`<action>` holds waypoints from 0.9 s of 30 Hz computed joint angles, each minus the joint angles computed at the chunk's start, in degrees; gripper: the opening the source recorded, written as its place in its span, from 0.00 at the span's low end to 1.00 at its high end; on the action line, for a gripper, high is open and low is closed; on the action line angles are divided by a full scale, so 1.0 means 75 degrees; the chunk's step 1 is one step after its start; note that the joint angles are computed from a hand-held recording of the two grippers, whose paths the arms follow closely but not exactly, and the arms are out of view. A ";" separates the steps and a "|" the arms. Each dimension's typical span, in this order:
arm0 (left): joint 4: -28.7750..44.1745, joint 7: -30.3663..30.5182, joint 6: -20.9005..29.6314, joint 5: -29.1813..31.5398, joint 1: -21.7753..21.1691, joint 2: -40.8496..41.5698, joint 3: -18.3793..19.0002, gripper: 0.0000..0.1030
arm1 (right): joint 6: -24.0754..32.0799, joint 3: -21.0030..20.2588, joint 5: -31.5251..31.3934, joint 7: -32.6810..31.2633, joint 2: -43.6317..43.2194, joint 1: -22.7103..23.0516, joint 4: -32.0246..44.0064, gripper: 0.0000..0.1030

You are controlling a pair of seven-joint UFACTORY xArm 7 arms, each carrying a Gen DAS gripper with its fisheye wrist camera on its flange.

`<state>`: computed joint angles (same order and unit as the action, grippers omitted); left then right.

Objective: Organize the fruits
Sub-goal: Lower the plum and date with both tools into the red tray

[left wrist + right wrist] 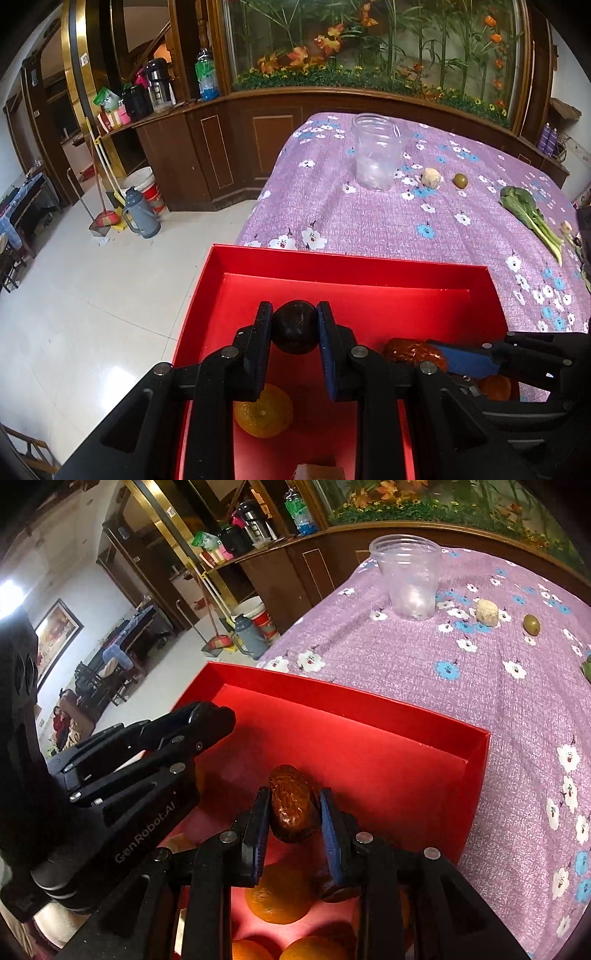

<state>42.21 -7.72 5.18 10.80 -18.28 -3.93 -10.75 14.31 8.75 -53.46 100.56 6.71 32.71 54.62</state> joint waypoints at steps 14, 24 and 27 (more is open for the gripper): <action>0.0351 0.0373 0.0723 -0.0531 -0.0143 0.0257 0.0080 0.22 | 0.0617 0.0105 -0.0101 -0.0205 0.0079 0.0127 0.0224 0.29; 0.0493 0.0013 0.0963 -0.0115 -0.0126 0.0361 0.0082 0.22 | 0.0769 0.0136 -0.0077 -0.0268 0.0095 0.0171 0.0268 0.29; 0.0550 -0.0050 0.1025 -0.0053 -0.0136 0.0409 0.0088 0.22 | 0.0804 0.0138 -0.0079 -0.0283 0.0091 0.0178 0.0275 0.29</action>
